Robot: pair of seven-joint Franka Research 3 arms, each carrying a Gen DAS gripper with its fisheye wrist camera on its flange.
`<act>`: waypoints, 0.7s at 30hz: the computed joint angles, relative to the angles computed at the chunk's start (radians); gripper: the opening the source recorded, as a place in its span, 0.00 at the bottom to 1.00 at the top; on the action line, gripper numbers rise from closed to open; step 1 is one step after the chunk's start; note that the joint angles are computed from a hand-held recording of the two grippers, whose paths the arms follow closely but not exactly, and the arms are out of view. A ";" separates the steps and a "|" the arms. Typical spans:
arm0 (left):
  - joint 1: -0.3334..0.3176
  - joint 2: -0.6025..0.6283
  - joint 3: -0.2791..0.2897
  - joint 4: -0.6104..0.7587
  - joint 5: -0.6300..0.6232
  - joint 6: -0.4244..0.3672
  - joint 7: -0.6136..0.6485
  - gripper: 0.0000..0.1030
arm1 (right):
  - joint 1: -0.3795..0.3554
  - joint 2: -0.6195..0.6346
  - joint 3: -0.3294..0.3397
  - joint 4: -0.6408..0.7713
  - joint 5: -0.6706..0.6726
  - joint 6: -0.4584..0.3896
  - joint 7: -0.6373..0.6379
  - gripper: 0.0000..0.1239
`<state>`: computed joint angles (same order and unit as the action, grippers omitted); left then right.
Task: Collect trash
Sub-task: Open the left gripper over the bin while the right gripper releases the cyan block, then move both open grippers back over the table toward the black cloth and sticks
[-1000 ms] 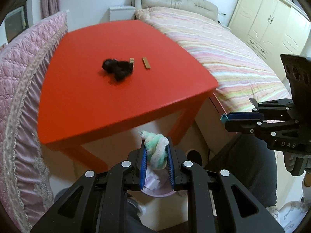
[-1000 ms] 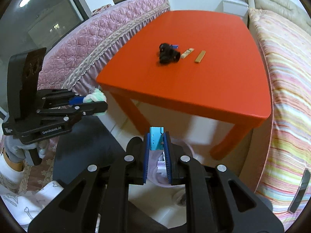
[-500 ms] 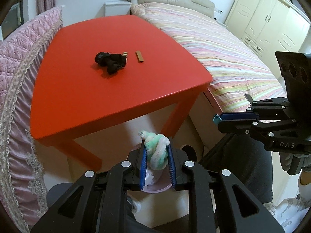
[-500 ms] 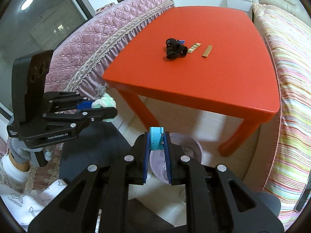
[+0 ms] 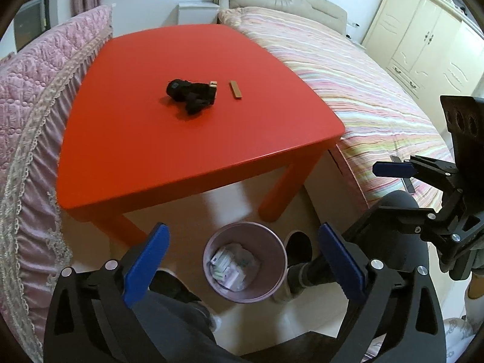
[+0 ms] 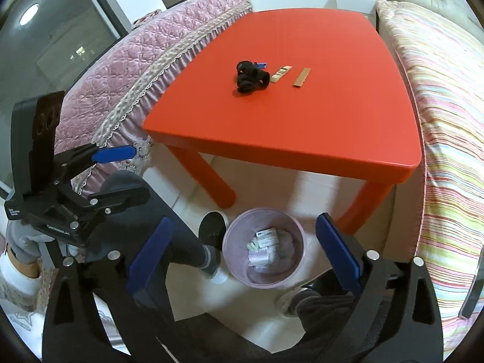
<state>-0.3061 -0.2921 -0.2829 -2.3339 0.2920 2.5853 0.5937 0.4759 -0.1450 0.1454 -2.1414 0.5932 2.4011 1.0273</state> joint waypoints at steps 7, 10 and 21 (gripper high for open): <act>0.012 -0.007 0.001 0.001 0.018 -0.008 -0.015 0.92 | -0.003 0.003 -0.001 0.008 -0.006 -0.001 0.014 0.78; 0.012 -0.004 0.003 0.004 0.017 -0.009 -0.012 0.92 | -0.005 0.007 -0.002 0.015 -0.010 -0.003 0.021 0.78; 0.029 -0.007 0.021 0.011 0.008 -0.008 -0.002 0.92 | -0.022 0.050 -0.004 0.083 -0.030 -0.003 0.064 0.78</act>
